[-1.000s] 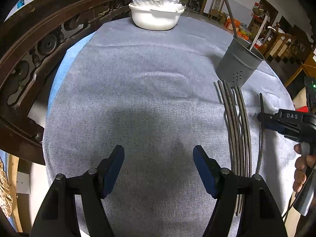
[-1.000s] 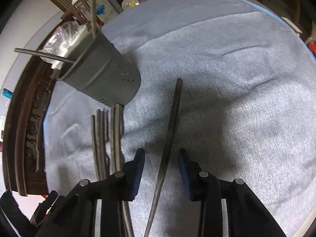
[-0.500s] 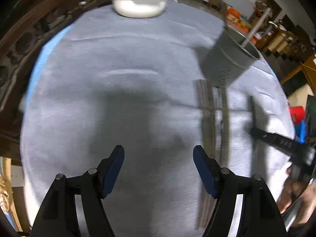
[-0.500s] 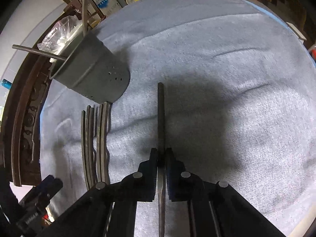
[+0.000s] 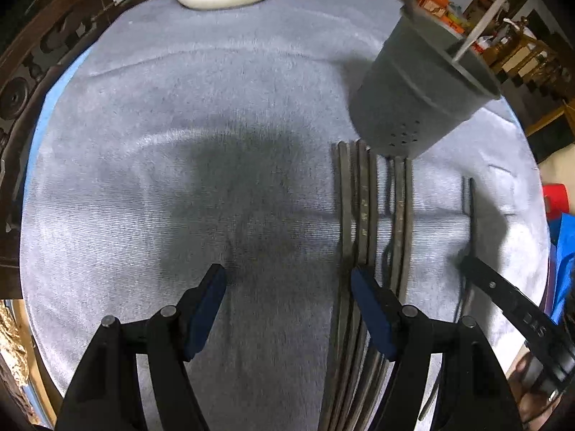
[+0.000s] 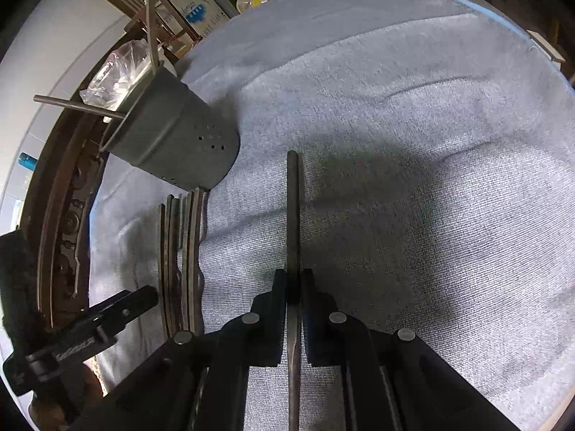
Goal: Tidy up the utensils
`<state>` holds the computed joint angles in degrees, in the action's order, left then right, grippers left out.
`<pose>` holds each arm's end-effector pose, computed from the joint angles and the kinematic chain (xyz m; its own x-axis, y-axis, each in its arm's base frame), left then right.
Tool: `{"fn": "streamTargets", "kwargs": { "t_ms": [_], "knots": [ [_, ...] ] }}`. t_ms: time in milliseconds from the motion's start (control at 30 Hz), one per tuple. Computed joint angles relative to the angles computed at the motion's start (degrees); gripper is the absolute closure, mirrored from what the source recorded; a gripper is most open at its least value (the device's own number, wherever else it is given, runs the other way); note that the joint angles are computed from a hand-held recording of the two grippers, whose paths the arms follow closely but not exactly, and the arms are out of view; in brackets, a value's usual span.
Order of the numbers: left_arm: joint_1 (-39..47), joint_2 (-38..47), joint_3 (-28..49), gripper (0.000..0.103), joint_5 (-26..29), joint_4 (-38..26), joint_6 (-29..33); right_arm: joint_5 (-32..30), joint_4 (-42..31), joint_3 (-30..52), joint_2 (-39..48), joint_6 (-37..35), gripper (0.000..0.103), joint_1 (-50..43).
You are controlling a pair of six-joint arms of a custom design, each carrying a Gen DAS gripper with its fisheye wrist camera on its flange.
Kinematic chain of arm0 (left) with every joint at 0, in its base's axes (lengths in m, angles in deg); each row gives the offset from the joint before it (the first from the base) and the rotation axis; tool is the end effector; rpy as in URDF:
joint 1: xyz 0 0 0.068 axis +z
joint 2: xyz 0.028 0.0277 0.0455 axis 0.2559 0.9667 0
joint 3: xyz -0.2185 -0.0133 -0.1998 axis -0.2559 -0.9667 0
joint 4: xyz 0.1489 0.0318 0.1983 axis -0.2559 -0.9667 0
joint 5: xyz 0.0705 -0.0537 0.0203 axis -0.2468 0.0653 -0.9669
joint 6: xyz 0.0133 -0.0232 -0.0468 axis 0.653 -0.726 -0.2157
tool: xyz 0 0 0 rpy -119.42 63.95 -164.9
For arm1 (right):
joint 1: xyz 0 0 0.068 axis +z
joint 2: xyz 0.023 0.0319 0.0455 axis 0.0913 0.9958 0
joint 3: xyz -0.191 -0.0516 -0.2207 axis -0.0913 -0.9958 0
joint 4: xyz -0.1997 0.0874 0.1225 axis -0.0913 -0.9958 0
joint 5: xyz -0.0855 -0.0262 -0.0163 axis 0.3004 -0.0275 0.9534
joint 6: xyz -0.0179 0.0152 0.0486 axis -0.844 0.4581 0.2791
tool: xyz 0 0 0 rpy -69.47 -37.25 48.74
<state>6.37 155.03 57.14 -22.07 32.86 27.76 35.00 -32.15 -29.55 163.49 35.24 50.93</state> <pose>0.3168 -0.0533 0.1133 -0.9109 0.3547 -0.2110 0.3861 0.9130 -0.1320 0.2562 0.2512 0.1151 -0.7318 0.6227 -0.2772 0.4940 0.7647 0.4137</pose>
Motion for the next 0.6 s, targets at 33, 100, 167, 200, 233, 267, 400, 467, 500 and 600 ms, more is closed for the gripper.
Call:
{"fn": "streamTargets", "kwargs": {
  "t_ms": [33, 100, 167, 200, 233, 267, 400, 467, 500, 600],
  "knots": [
    [0.03, 0.74, 0.75, 0.031, 0.18, -0.43, -0.15, 0.17, 0.08, -0.34, -0.35, 0.22, 0.093, 0.18],
    [-0.09, 1.00, 1.51, 0.031, 0.68, -1.21, -0.01, 0.30, 0.76, -0.85, -0.46, 0.33, 0.093, 0.24],
    [-0.39, 1.69, 2.59, 0.031, -0.20, -1.42, -0.40, 0.32, 0.90, -1.05, -0.59, 0.38, 0.093, 0.31],
    [-0.35, 1.99, 2.85, 0.031, -0.25, -1.41, -0.52, 0.29, 0.77, -0.98, -0.57, 0.28, 0.093, 0.29],
    [-0.10, 1.91, 2.75, 0.031, -0.16, -1.43, -0.37, 0.27, 0.67, -0.94, -0.57, 0.21, 0.093, 0.29],
    [-0.12, 2.07, 3.04, 0.031, -0.29, -1.52, -0.47, 0.27, 0.76, -0.99, -0.57, 0.20, 0.093, 0.28],
    [0.34, 1.60, 4.26, 0.054, 1.40, -4.59, 2.44, 0.01, 0.16, -0.17, -0.01, -0.18, 0.093, 0.09],
    [-1.22, 3.96, 8.76, 0.074, 1.14, -8.86, 2.73, -0.37, -0.74, 0.36, -0.03, -0.55, 0.093, -0.10],
    [-2.02, 4.13, 9.25, 0.081, -0.87, -8.94, 2.17, -0.70, -1.60, 1.12, 0.24, -0.96, 0.093, -0.26],
    [-2.01, 5.61, 11.76, 0.081, -0.56, -10.97, 1.43, -1.63, -3.41, 2.43, 0.51, -1.96, 0.093, -0.71]
  ]
}}
